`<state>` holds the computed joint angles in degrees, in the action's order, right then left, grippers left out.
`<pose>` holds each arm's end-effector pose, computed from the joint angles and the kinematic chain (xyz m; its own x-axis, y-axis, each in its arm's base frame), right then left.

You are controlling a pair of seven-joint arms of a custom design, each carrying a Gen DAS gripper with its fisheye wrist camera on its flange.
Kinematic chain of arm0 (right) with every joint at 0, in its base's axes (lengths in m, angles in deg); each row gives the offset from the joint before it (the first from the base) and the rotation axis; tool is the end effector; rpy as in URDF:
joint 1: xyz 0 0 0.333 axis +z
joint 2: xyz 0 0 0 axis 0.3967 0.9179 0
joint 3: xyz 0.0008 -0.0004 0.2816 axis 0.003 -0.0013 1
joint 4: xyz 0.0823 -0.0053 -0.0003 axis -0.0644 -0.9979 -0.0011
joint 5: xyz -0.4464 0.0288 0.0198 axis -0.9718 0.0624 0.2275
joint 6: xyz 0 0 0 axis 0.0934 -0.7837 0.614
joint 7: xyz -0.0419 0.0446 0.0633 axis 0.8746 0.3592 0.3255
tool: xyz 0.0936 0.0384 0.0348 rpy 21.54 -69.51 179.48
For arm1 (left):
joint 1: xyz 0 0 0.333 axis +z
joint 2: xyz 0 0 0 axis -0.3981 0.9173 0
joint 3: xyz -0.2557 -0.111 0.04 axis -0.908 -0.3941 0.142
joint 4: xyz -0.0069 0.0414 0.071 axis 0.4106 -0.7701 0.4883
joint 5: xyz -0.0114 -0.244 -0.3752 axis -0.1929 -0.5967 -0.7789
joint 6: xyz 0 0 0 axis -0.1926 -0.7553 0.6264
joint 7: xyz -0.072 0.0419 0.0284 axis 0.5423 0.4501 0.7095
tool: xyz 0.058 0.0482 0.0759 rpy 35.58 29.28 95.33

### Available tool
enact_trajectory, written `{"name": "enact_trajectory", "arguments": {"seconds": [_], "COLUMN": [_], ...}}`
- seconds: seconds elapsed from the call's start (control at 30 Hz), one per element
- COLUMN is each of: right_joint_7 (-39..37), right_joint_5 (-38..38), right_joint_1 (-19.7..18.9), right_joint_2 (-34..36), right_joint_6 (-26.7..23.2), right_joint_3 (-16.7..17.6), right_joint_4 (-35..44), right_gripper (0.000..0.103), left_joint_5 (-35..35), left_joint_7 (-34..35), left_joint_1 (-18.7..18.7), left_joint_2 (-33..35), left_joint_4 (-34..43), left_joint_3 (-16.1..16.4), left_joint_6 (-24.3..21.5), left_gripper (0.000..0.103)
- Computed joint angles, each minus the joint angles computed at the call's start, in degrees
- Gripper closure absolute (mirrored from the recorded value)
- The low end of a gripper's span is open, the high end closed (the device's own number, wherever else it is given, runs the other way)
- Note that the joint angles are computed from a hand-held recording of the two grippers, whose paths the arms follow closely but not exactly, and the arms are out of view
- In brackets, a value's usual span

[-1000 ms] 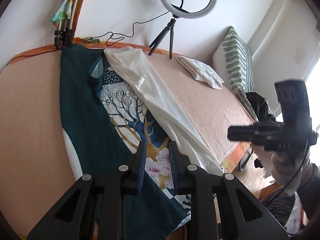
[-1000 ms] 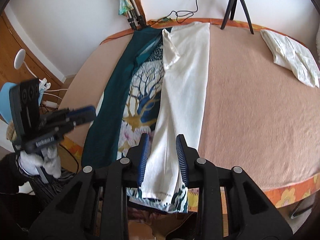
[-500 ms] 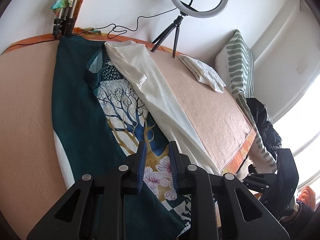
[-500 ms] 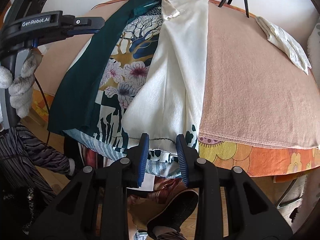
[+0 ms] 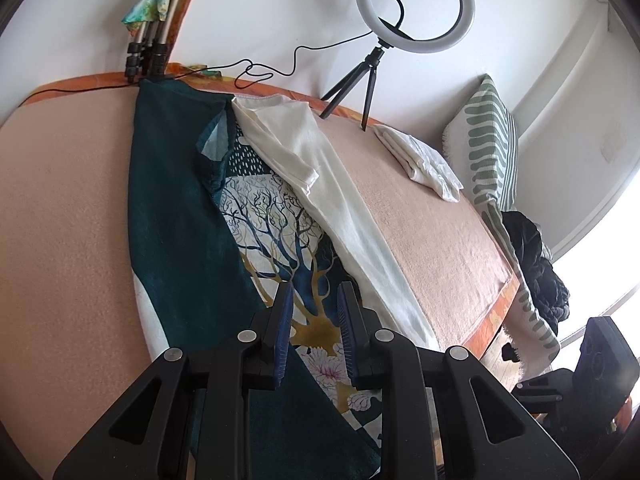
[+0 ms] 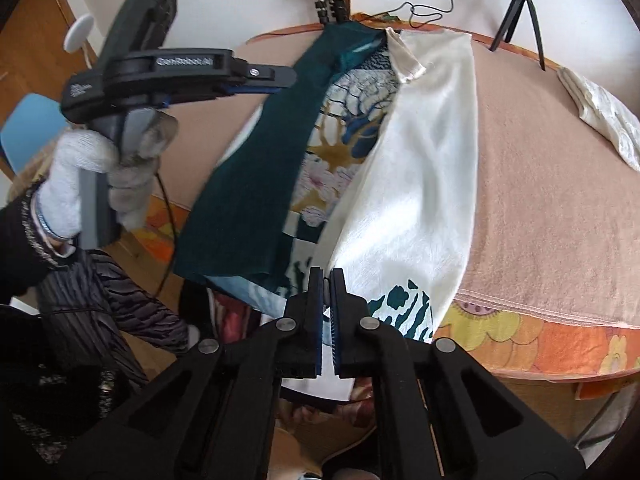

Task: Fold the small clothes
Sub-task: 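Grasp the white fold's hem with the right tool and straighten it, then move both open tools down the shirt to its hem end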

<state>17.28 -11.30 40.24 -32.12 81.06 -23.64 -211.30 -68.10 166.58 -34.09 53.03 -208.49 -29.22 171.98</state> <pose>0.4724 0.1268 0.5363 0.6994 -0.6858 -0.2010 -0.6696 -0.5305 -0.5198 0.5114 -0.0807 0.5465 -0.0700 -0.8873 0.4558 -0.7647 -0.2456 -0.5957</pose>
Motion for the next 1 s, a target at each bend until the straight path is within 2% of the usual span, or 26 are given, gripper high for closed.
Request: {"name": "enact_trajectory", "arguments": {"seconds": [0.03, 0.13, 0.23, 0.33, 0.43, 0.53, 0.6, 0.8, 1.0], "right_joint_7": [-0.9, -1.3, -1.6, -2.3, 0.8, 6.4, 9.0, 7.4, 6.7], "right_joint_5": [0.5, -2.2, -1.6, 1.3, -0.1, -5.4, -7.2, -12.0, -7.0], "right_joint_1": [0.5, 0.3, 0.4, -0.3, -3.0, -6.0, -6.5, -5.7, -4.0], "right_joint_2": [0.2, 0.1, 1.5, 0.8, -0.5, -0.1, 1.5, 0.7, 1.9], "right_joint_6": [-1.2, -0.2, -4.6, -5.9, -2.3, 0.8, -0.1, 0.8, 3.8], "right_joint_3": [-0.3, 1.2, 0.0, -1.5, -0.8, 1.0, 0.8, 1.6, -0.8], "right_joint_4": [0.5, -0.3, 1.4, 1.5, 0.3, -0.6, 0.1, -1.6, 1.7], "right_gripper": [0.099, 0.098, 0.091, 0.08, 0.08, 0.08, 0.08, 0.08, 0.08], "left_joint_5": [0.1, 0.0, 0.3, -0.8, -2.9, -5.6, -5.9, -2.3, 0.8], "left_joint_7": [-0.2, -0.3, -0.2, 1.0, 2.8, 4.9, 5.7, 4.1, 1.1], "left_joint_1": [0.1, 0.2, 0.2, -0.6, -1.6, -2.5, -2.3, -0.9, 0.6], "left_joint_2": [0.0, 0.5, 0.5, 1.0, 1.6, 2.5, 3.1, 3.1, 2.9], "left_joint_4": [0.0, 0.2, 0.2, 0.7, 1.5, 2.5, 3.0, 2.7, 2.1], "left_joint_3": [0.0, 0.2, 0.0, 0.4, 0.9, 1.1, 0.2, -2.7, -2.7], "left_joint_6": [0.1, -0.4, -0.9, -2.2, -4.4, -7.2, -8.4, -8.2, -6.1], "left_gripper": [0.082, 0.082, 0.082, 0.082, 0.082, 0.082, 0.082, 0.082, 0.082]}}
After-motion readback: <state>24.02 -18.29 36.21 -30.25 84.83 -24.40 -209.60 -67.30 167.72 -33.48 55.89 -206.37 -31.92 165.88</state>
